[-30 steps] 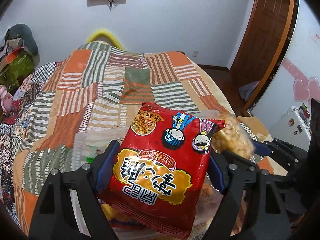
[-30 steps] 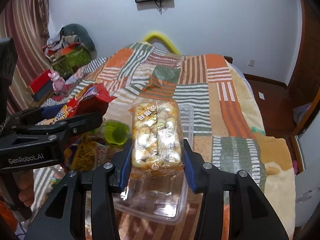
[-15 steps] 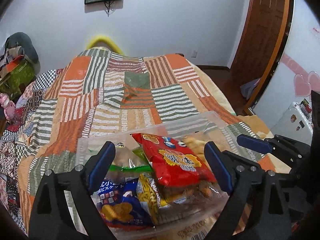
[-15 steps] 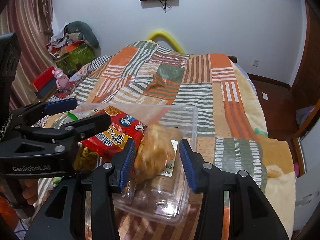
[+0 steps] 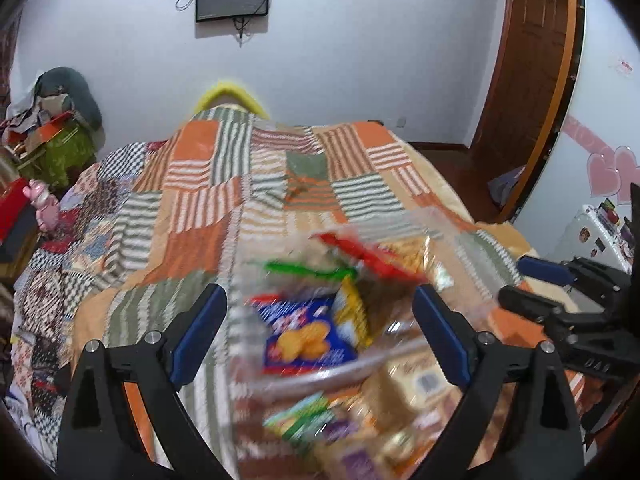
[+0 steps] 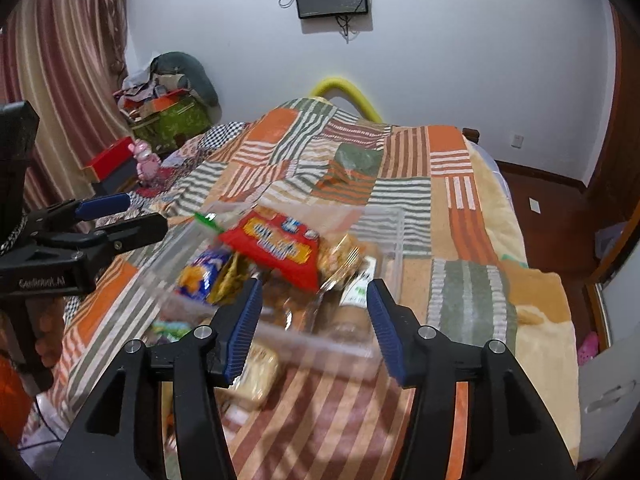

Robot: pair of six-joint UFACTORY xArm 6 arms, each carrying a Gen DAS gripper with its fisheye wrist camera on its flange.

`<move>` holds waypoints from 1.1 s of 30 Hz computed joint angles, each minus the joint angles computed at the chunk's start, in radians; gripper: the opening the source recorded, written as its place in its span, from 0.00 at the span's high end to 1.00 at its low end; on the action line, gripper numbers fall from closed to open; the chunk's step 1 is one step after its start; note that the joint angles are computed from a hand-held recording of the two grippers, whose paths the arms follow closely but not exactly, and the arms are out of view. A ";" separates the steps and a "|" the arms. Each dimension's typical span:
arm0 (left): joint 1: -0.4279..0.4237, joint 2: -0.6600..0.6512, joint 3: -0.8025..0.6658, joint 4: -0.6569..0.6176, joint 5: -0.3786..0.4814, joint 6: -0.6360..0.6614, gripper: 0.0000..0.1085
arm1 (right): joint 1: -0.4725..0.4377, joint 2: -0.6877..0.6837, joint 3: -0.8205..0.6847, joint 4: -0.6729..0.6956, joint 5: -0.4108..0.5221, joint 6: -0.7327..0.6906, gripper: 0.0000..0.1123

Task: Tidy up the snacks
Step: 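Grasp the square bread cake with the right gripper while the left grasps the purple-labelled cake roll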

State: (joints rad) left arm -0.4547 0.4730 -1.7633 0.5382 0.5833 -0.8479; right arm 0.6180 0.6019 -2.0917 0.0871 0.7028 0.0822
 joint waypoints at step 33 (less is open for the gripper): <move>-0.002 -0.212 0.511 -0.049 -0.178 -0.099 0.13 | 0.094 0.139 -0.095 0.054 0.162 0.046 0.25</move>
State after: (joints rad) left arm -0.4569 0.2609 -1.2520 0.4890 0.4054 -0.9468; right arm 0.7123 0.7408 -2.1870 0.1414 0.8645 0.1286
